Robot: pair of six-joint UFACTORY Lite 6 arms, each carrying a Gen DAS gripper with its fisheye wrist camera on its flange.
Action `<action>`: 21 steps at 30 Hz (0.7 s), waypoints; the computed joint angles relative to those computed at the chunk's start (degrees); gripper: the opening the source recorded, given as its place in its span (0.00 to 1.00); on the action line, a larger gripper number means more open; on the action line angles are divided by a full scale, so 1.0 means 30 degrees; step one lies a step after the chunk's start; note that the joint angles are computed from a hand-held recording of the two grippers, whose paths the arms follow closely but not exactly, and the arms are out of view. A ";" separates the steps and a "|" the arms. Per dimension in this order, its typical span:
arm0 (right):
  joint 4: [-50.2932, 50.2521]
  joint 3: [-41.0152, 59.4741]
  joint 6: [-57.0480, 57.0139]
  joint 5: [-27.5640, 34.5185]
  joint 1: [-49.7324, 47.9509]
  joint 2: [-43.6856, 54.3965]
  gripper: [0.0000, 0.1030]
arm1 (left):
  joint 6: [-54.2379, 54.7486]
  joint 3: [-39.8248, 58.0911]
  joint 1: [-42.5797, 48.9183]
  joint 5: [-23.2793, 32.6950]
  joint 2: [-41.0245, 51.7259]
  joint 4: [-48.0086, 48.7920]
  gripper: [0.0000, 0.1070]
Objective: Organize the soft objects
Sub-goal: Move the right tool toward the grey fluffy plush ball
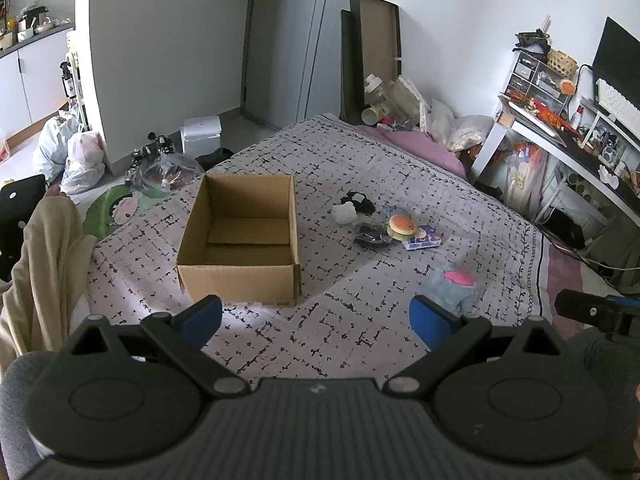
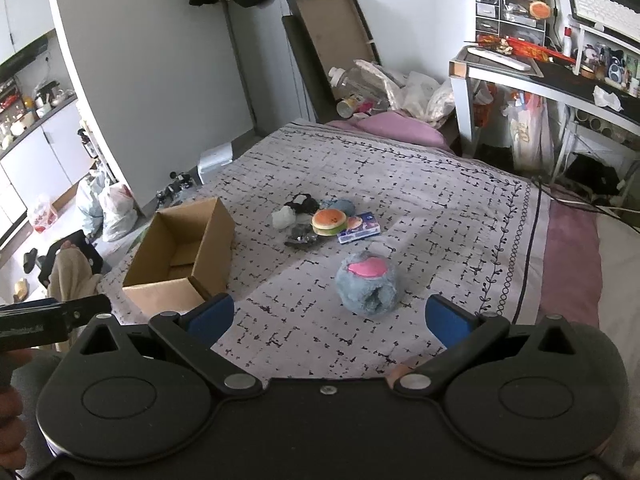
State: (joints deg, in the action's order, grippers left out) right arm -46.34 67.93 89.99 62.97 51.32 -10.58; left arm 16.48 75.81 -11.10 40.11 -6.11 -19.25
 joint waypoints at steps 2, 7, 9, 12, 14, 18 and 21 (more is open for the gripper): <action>0.0002 -0.0055 0.0031 0.0014 -0.0058 0.0040 1.00 | 0.0055 -0.0020 -0.0003 -0.0020 0.0055 -0.0054 0.93; 0.0116 -0.0185 0.0038 -0.0042 -0.0160 0.0011 1.00 | 0.0079 -0.0113 -0.0025 -0.0084 0.0049 -0.0079 0.93; 0.0127 -0.0183 -0.0025 -0.0081 -0.0210 -0.0016 1.00 | 0.0041 -0.0130 -0.0064 -0.0138 0.0054 -0.0041 0.93; 0.0050 -0.0204 0.0096 0.0012 -0.0084 -0.0008 1.00 | 0.0069 -0.0058 -0.0033 -0.0107 0.0115 -0.0055 0.93; -0.0196 -0.0355 0.0162 -0.0089 -0.0016 -0.0130 1.00 | 0.0144 -0.0028 0.0016 -0.0054 0.0106 -0.0125 0.93; -0.0399 -0.0588 0.0215 -0.0144 0.0062 -0.0393 1.00 | 0.0086 -0.0069 -0.0018 -0.0122 0.0113 -0.0078 0.93; -0.0475 -0.0868 0.0419 -0.0295 0.0016 -0.0595 1.00 | 0.0089 -0.0249 -0.0040 -0.0217 0.0010 -0.0032 0.93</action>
State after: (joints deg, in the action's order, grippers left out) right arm -47.76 65.32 91.25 62.09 51.37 -12.36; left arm 16.74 75.07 -11.22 39.46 -6.08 -19.34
